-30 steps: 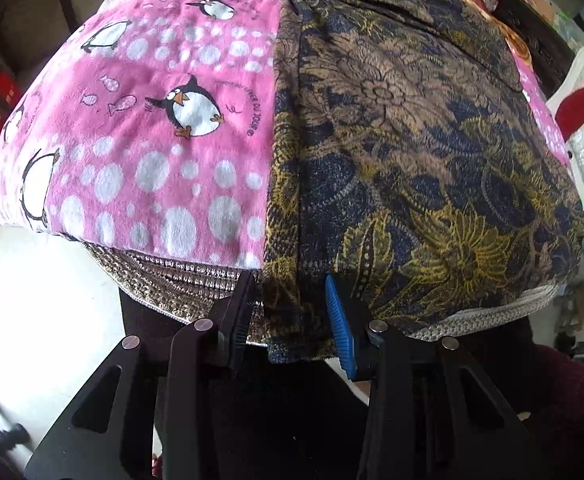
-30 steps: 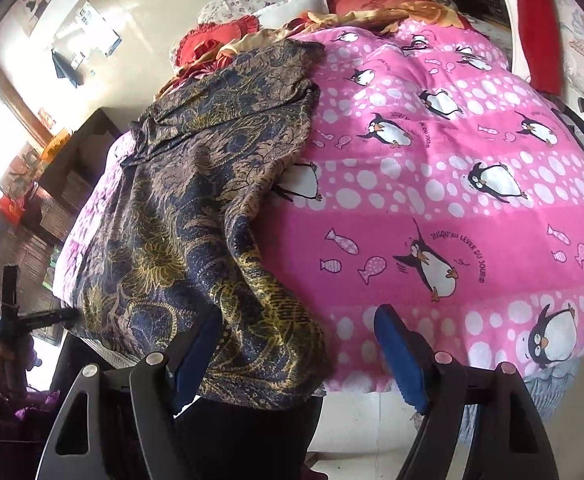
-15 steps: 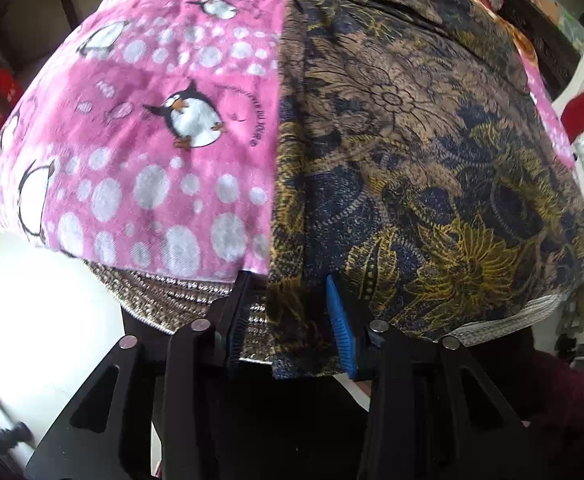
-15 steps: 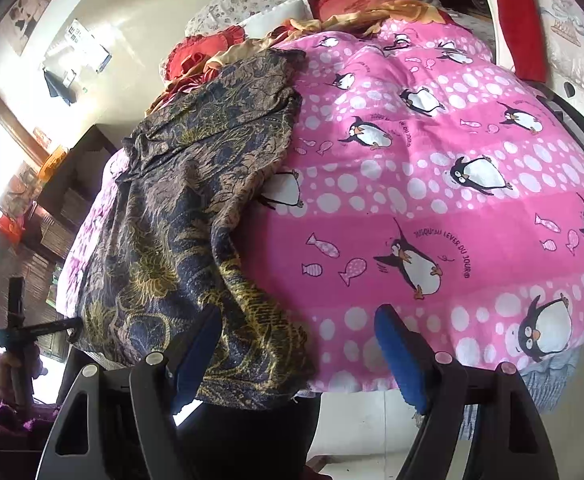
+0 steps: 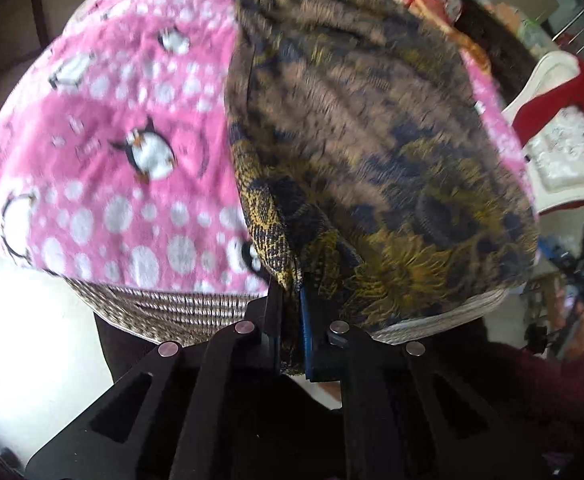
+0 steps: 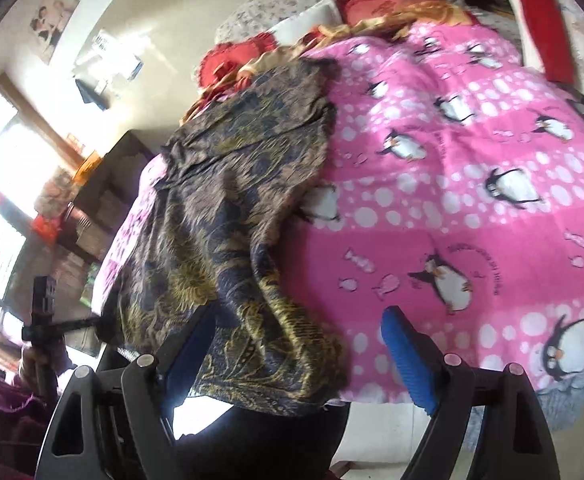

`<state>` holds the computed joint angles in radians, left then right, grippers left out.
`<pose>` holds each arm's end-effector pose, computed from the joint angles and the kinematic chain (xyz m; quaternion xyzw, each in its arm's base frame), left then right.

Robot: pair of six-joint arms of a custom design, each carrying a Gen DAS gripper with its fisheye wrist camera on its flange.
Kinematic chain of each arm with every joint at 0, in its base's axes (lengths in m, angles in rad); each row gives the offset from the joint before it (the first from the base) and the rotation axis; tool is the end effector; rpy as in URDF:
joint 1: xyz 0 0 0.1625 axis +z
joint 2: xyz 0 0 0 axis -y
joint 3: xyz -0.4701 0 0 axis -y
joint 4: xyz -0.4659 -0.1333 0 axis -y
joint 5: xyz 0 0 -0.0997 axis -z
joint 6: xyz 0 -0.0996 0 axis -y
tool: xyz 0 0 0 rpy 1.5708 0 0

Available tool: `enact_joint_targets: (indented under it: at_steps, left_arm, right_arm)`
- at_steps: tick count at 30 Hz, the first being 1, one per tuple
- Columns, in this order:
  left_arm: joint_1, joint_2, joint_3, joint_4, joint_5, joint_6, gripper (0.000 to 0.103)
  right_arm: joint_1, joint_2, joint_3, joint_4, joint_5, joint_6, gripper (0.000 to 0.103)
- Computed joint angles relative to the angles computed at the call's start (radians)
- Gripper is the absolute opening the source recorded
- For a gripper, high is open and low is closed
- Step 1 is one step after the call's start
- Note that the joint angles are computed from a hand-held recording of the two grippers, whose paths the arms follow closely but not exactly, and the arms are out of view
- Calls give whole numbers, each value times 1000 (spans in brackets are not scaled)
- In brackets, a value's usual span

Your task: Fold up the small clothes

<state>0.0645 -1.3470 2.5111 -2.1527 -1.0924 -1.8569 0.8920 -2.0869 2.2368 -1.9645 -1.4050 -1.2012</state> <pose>-0.3111 -0.1996 0.0643 -0.0954 0.9283 -0.2564 0.2520 -0.1027 -0.3658 0.4305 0.2652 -0.9530 0.1378 0.0494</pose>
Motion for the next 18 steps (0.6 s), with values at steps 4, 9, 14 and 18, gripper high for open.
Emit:
enact_joint_targets:
  at_steps: [4, 9, 14, 18]
  left_arm:
    - [-15, -31, -6, 51, 18, -34, 6]
    - [-89, -79, -9, 124, 51, -124, 5]
    - [-94, -111, -7, 161, 88, -127, 5]
    - [-55, -125, -14, 161, 125, -88, 5]
  right_arm:
    - [54, 40, 32, -56, -134, 4, 22]
    - [54, -25, 6, 138, -88, -51, 8]
    - [49, -62, -35, 281, -19, -77, 6]
    - [74, -19, -40, 227, 18, 12, 5]
